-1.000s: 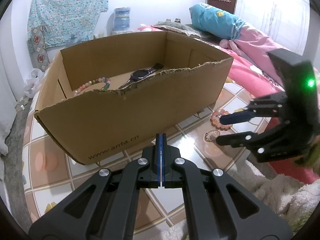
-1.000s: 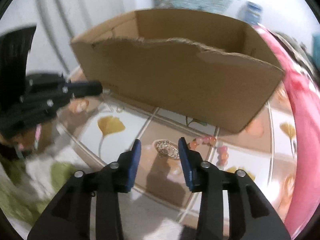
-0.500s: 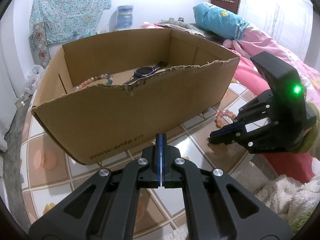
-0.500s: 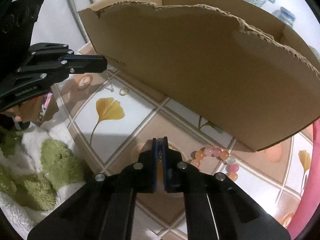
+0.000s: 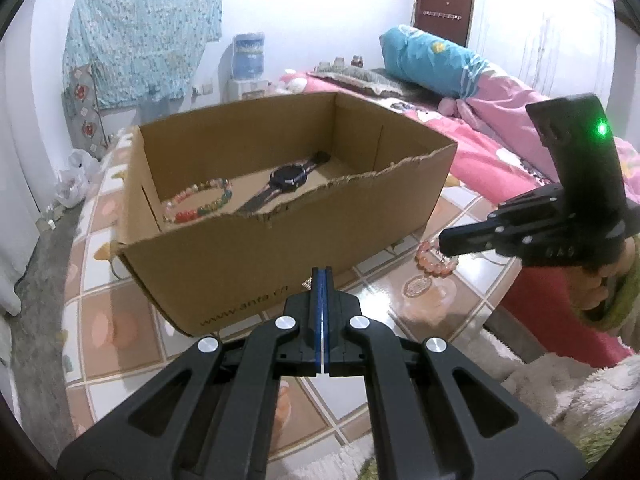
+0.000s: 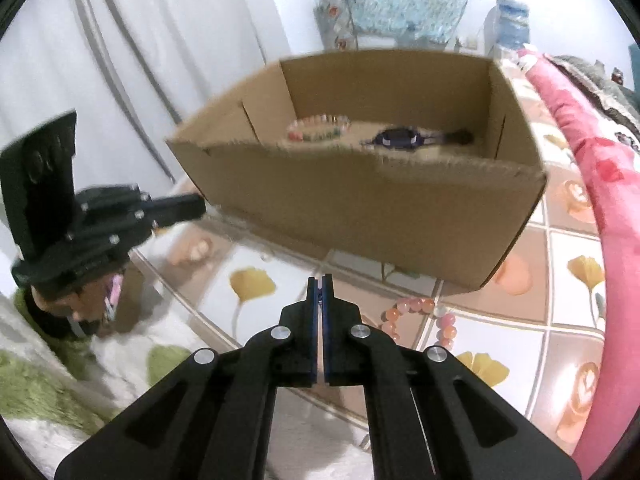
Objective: Organize jewelry
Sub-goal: 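Lift both tools holding the charms and carry them over the box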
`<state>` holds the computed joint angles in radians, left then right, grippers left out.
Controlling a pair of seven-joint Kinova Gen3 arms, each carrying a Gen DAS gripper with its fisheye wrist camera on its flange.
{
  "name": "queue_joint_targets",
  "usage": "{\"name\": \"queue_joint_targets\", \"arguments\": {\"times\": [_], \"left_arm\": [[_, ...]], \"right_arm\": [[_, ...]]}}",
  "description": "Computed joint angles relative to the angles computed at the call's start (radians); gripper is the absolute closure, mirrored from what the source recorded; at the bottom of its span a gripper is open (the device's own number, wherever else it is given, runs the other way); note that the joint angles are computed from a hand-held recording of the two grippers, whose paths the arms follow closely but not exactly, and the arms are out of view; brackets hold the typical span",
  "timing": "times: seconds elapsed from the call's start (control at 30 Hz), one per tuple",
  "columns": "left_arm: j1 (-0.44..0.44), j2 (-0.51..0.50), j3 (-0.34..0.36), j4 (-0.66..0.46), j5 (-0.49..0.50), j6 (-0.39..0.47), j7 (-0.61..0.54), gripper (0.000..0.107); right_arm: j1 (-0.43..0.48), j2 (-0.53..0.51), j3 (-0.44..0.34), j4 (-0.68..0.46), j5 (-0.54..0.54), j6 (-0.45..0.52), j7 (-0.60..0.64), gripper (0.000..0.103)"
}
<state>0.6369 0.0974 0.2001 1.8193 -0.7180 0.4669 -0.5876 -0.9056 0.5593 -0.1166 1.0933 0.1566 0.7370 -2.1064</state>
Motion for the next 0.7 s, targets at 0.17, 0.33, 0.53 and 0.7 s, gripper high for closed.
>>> {"name": "queue_joint_targets", "arguments": {"times": [0.17, 0.33, 0.53, 0.7], "left_arm": [[0.007, -0.044, 0.016, 0.013, -0.056, 0.004, 0.049, 0.107], [-0.144, -0.109, 0.133, 0.011, 0.042, -0.066, -0.061, 0.107], [-0.138, -0.105, 0.057, -0.078, 0.234, -0.094, -0.305, 0.107], [-0.333, -0.007, 0.197, -0.23, 0.418, 0.005, -0.509, 0.107]], "right_arm": [[-0.026, -0.032, 0.024, 0.016, 0.03, -0.075, -0.059, 0.101], [-0.035, -0.066, 0.048, 0.042, 0.074, -0.15, -0.114, 0.101], [-0.015, -0.023, 0.054, -0.096, 0.09, -0.085, -0.109, 0.101], [0.057, 0.093, 0.013, -0.327, -0.007, 0.055, 0.016, 0.101]]}}
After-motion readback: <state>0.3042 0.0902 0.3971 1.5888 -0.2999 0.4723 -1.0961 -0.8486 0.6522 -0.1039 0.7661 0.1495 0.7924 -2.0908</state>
